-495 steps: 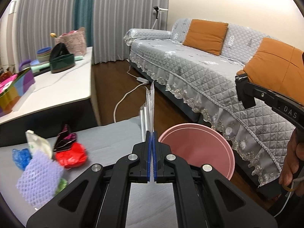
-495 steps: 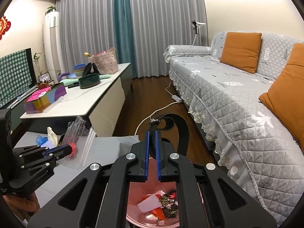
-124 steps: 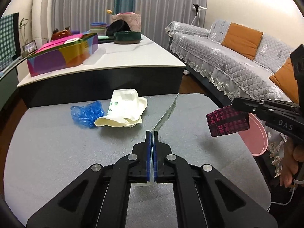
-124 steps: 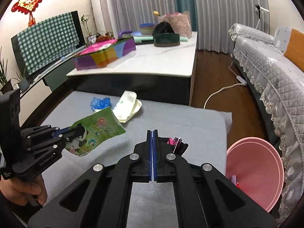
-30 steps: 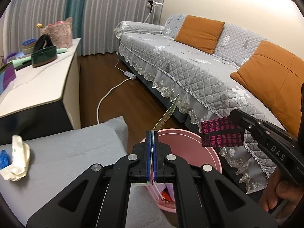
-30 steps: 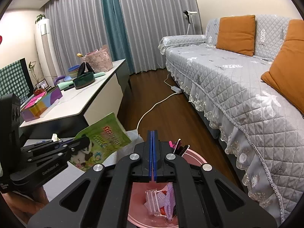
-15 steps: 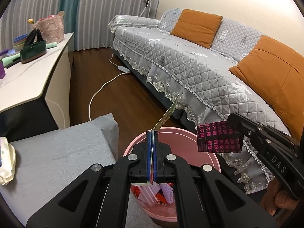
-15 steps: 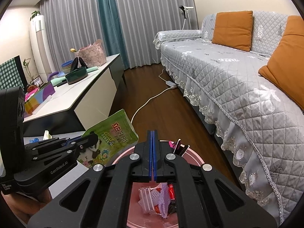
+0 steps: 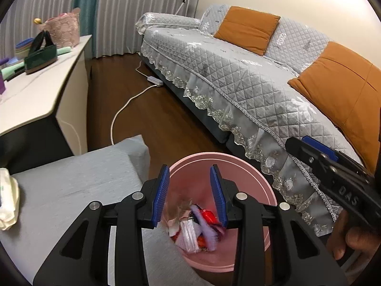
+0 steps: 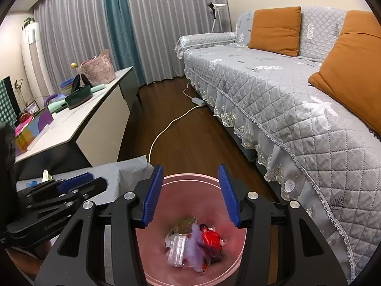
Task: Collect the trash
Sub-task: 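Move both open tools back toward the blue bag and white paper bag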
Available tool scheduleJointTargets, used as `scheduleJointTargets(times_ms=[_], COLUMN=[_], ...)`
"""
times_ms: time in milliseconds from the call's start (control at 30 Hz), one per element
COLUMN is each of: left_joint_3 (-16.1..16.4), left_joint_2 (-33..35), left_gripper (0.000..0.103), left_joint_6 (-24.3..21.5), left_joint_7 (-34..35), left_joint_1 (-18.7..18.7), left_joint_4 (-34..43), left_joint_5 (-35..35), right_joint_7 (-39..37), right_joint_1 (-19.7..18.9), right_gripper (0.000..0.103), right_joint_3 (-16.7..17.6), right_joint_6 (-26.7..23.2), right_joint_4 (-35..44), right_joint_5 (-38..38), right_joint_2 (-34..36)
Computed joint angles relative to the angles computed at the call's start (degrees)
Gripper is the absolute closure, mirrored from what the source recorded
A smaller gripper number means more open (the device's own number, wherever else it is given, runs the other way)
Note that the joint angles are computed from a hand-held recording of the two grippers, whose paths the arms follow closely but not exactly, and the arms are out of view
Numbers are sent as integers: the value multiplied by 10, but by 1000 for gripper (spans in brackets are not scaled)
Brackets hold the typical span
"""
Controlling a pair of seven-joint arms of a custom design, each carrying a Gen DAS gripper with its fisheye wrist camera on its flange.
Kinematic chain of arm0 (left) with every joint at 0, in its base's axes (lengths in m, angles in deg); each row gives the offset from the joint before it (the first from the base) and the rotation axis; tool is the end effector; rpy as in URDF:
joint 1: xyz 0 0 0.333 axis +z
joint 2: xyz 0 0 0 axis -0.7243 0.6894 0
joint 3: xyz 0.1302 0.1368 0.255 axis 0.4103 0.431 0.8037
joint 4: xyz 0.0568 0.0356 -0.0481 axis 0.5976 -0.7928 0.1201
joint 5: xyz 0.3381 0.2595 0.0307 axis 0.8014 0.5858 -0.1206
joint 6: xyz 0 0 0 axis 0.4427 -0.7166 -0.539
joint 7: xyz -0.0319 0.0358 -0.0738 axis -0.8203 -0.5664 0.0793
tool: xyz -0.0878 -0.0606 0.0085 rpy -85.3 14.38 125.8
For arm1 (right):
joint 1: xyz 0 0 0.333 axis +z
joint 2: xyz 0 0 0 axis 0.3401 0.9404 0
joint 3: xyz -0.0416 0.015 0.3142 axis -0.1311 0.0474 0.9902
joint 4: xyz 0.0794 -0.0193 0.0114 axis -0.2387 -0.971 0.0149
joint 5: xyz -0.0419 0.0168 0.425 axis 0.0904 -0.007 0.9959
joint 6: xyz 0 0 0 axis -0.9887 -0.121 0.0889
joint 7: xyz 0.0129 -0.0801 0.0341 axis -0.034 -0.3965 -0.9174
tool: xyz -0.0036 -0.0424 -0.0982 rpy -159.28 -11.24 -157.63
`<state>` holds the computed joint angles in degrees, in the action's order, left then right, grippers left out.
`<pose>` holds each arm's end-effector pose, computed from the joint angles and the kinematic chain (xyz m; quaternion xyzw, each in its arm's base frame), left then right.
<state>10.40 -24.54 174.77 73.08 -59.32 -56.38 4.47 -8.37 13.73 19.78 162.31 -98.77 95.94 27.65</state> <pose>0.6127 -0.2139 0.4002 -0.6561 0.6310 -0.3520 0.2179 0.6647 0.1629 0.4047 -0.6800 0.5638 -0.2313 0.4076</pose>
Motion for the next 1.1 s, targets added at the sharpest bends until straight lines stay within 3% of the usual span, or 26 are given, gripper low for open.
scheduleJointTargets(times_ms=[67, 267, 367, 467, 700, 867, 1033, 1100], left_joint_3=[21, 31, 18, 1, -35, -59, -65, -62], left_joint_2=[-20, -98, -157, -211, -348, -412, -431, -430], left_gripper=[67, 63, 63, 63, 63, 63, 63, 63], left_joint_6=[-1, -17, -30, -38, -66, -87, -89, -88], left_joint_7=[-38, -193, -270, -300, -359, -396, -410, -429], left_joint_1=[-15, -5, 23, 54, 148, 219, 274, 288], left_joint_4=[-16, -71, -117, -163, -271, -326, -352, -356], left_joint_5=[36, 196, 271, 299, 361, 392, 418, 438], right_joint_7=[0, -22, -19, -6, 15, 30, 50, 49], right_joint_1=[-5, -74, -134, -180, -257, -262, -211, -186], right_gripper=[54, 54, 54, 54, 54, 54, 59, 66], right_joint_3=[8, 102, 181, 246, 366, 395, 380, 374], right_joint_6=[-2, 14, 25, 32, 49, 46, 34, 22], right_joint_4=[1, -14, -30, -44, -72, -71, -39, -18], right_joint_5=[1, -3, -25, -53, -144, -206, -251, -268], right_joint_2=[1, -1, 2, 7, 38, 68, 112, 139])
